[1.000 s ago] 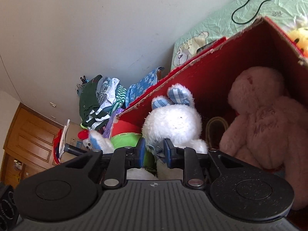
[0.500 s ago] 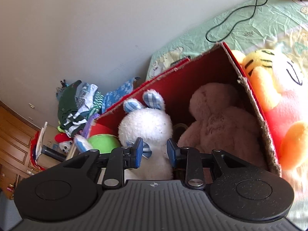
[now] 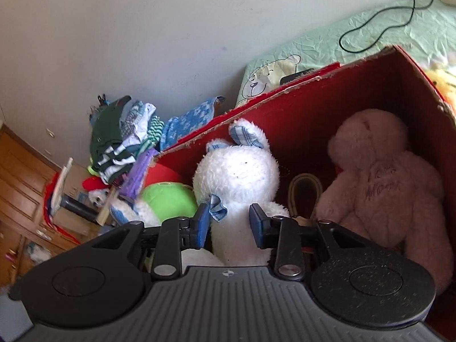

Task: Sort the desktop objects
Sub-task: 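Open the right gripper to release the bunny inside the box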

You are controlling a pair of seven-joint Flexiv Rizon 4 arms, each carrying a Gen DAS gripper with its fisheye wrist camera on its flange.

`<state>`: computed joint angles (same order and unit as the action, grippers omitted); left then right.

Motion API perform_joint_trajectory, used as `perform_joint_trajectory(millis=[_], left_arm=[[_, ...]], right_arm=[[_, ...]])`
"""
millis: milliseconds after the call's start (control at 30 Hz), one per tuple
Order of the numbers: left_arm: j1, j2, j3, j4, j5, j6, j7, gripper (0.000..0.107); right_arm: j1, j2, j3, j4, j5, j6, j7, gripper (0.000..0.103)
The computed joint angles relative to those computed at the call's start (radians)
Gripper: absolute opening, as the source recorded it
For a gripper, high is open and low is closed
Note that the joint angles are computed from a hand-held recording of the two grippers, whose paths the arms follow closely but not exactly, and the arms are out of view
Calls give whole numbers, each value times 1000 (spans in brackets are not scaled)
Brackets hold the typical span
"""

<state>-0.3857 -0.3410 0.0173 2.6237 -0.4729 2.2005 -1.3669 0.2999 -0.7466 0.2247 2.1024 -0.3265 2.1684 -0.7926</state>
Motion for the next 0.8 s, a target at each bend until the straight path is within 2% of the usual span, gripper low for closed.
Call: perform_joint_trajectory(millis=[67,167,233,367,500,600,800], left_arm=[[-25,-2,5,-4,-31,-2,16,89],[-92,-9,18,-16,-139,0,72,91],[-144,-14,25,-29,-245,-7,127,93],[-182,-13,9,-40,-369,-15,192,95],[-199,-11,-13,-45,-455,-12,231,96],[-197,-6,-29,-44,-486,-15,237,97],[-203,-3,-50,-42,-542,-19,249,99]], right_arm=[[-13,-1,4,2,-3,-4,8,39],[-77,-14,46,12,-44,28,55,40],[-84,-12,46,21,-49,46,78,41],[-44,13,12,47,-12,69,75,47],[-23,27,-7,67,9,81,67,48],[5,41,-25,84,41,81,43,52],[57,66,-53,108,109,78,-22,54]])
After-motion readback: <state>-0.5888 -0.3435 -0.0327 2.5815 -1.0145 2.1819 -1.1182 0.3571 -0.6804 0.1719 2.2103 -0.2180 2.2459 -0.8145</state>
